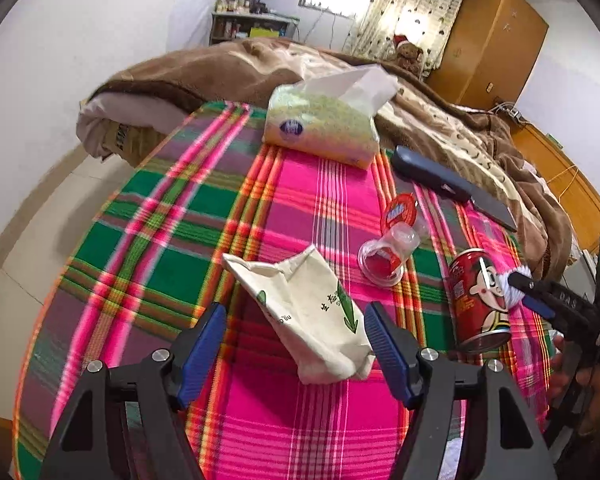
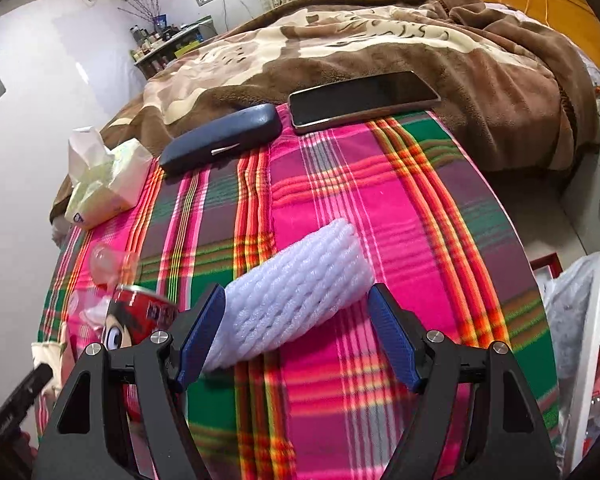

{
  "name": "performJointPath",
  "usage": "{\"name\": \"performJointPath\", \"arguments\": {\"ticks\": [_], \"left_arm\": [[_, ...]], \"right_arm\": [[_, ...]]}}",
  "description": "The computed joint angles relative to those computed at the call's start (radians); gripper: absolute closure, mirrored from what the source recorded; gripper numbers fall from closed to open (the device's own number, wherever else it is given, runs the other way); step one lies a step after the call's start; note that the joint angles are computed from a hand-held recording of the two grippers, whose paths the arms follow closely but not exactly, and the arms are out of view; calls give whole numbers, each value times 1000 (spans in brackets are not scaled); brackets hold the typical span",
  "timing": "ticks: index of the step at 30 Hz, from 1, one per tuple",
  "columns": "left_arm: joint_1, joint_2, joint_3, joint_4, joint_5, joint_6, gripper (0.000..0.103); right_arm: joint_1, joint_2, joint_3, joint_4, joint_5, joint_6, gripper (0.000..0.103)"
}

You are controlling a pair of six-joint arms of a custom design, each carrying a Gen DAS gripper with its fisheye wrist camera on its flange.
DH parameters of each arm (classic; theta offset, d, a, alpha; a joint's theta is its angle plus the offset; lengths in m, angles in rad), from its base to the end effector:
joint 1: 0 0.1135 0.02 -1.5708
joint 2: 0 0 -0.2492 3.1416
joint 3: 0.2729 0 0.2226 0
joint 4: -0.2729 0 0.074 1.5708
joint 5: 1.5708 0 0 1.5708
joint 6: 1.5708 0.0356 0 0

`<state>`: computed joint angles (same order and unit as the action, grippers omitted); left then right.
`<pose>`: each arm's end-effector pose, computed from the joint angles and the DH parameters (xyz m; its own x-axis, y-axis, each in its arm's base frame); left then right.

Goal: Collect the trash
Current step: 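Grasp the white foam net sleeve with the right tool while the left tool grasps the beige paper bag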

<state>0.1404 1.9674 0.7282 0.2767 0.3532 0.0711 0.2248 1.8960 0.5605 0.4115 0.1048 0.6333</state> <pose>0.3029 0.0304 0.0721 -0.8059 -0.0466 -0.5902 0.1220 0.9624 -0.2425 0.2678 0.0574 0.0679 -0.7219 0.4387 -0.5352 0.3312 0.8981 0.2894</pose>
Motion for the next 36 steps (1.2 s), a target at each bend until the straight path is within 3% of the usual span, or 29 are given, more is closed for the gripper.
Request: {"name": "performJointPath", "arguments": {"ticks": [10,15,20,24,28,36], "left_arm": [[-21,78,63,-18,14,-12,32],[-33,90,72,-15,10,-19,32],[-58,99,82,-9,-5,-34,32],[-62,106,85,9,-10,-62,32],[-65,106,94,4,-20,-78,46],[-96,88,54,26,-54,-60,54]], "right_arm": [[33,92,151,-95,10,-21,28],[67,80,149,-116,55,-63,45],[51,49,98,-79,22,-92,63],[68,15,52,-59,47,-121,70],[68,-15,20,-43,37,-125,74],[85,-68,-65,4,63,-134,76]]}}
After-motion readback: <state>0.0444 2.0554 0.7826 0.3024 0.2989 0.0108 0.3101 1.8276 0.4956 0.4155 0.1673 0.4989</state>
